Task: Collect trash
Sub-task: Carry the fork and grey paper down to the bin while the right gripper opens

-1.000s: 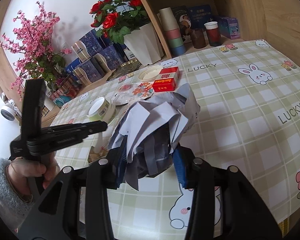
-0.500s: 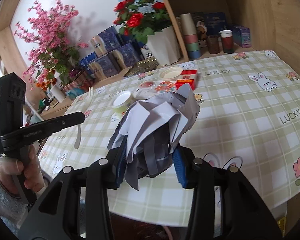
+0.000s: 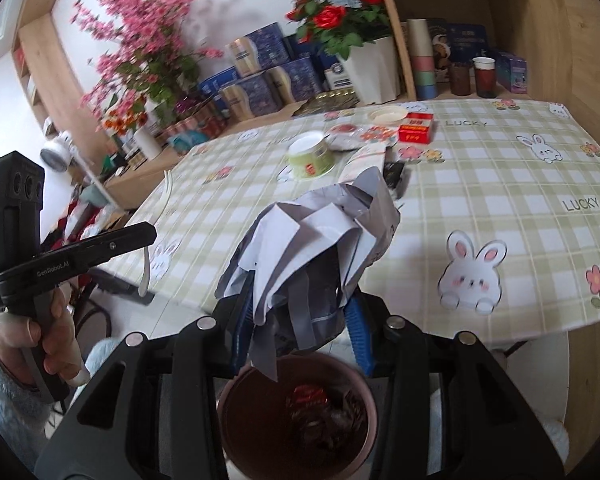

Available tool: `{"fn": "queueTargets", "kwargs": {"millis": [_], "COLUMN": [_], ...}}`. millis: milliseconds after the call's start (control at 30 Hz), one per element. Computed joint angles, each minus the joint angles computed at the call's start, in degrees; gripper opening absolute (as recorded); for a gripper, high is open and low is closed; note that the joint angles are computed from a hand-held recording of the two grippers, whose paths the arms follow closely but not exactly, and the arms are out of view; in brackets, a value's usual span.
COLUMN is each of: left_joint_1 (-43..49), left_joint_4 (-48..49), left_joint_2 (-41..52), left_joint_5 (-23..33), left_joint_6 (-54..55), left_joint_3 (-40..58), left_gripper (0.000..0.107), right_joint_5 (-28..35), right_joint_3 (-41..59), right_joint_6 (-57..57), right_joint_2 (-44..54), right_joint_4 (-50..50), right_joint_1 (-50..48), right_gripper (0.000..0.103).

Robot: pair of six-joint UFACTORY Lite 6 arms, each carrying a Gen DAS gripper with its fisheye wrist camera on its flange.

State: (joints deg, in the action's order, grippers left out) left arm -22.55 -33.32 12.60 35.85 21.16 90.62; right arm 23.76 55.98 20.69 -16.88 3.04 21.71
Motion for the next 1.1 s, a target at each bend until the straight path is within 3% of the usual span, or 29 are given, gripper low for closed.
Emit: {"fn": "queueTargets", "kwargs": {"millis": [167,300,433,633,833,1100], "left_joint_1": [1.21,0.76,0.84,2.05,3.22,2.97], "left_joint_4": [-3.05,-1.59,-4.77,-12.01,-16.08,-18.1], "left_joint_2": [-9.92,-14.87,-16.18,-14.67,-12.95,-11.53], "left_joint_5": [-1.95,-4.81,-6.82,-5.82,-4.67,-4.93], "left_joint_6": [3.43,3.35,5.13,10.56,14.33,15.95], "left_joint_3": [-14.0,-21.13,-24.78,-26.56,-27.46,-28.11], "left_gripper": [0.014,0.014,0.014,0.014,0.014,0.014], "right_joint_5": [1.79,1.79,1.64,2.62,3.82,1.61], "right_joint_3": [-5.27,-7.51,-6.94,-1.69,1.79,1.32], "right_joint_6": [0.03,-6.15,-15.92,-23.8,-24.13,-18.76], "right_joint_2": [-1.72,2.54,11.01,26.55,34.3,32.95], "right_joint_4": [0.4,7.41,18.53,26.5,28.04,22.75], "right_joint_1": [6.49,8.56,7.46,7.05,6.44,6.11], "right_gripper": [0.043,0.043,0.043,0.043,0.043,0.068]}}
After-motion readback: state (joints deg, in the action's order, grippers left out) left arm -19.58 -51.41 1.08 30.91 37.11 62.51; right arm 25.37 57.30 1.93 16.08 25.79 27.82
